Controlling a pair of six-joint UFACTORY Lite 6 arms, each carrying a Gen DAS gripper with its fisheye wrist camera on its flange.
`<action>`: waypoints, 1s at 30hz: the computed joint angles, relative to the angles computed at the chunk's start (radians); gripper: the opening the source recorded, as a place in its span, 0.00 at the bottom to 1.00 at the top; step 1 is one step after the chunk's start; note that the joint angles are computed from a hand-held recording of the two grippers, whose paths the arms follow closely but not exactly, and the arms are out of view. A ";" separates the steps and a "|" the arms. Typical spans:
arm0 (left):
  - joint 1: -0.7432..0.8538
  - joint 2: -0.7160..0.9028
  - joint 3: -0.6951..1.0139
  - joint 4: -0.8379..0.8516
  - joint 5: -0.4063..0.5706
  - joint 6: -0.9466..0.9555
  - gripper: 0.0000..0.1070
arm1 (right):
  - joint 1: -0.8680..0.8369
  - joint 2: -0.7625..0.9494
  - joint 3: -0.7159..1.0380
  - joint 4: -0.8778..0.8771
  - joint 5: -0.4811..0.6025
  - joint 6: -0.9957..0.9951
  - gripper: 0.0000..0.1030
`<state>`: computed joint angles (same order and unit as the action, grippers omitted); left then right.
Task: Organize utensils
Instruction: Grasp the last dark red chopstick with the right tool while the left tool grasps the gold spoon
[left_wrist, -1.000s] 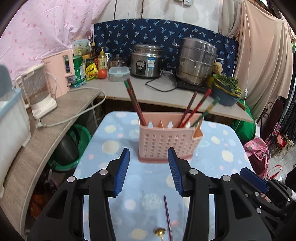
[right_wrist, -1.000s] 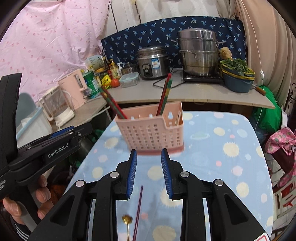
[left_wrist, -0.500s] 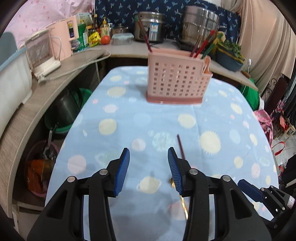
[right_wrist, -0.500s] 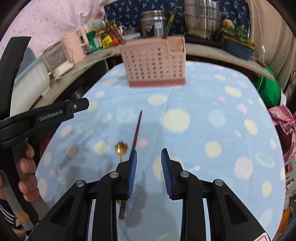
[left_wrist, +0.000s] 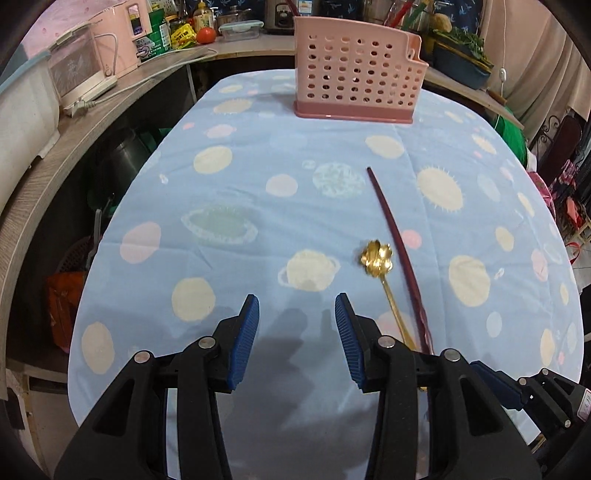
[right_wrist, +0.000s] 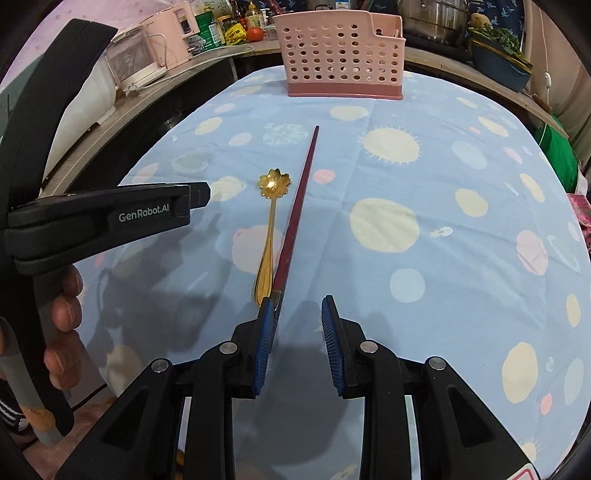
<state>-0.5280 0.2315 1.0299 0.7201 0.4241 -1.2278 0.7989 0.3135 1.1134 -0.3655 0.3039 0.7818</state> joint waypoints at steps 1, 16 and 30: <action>-0.003 -0.001 -0.005 0.000 0.000 -0.001 0.38 | 0.004 0.002 0.000 -0.003 -0.001 0.003 0.26; -0.006 -0.004 -0.042 -0.047 -0.007 0.025 0.38 | 0.015 0.007 -0.018 -0.052 -0.018 0.059 0.21; -0.035 0.010 -0.038 -0.083 -0.014 0.054 0.45 | -0.022 -0.017 -0.060 -0.094 -0.045 0.121 0.07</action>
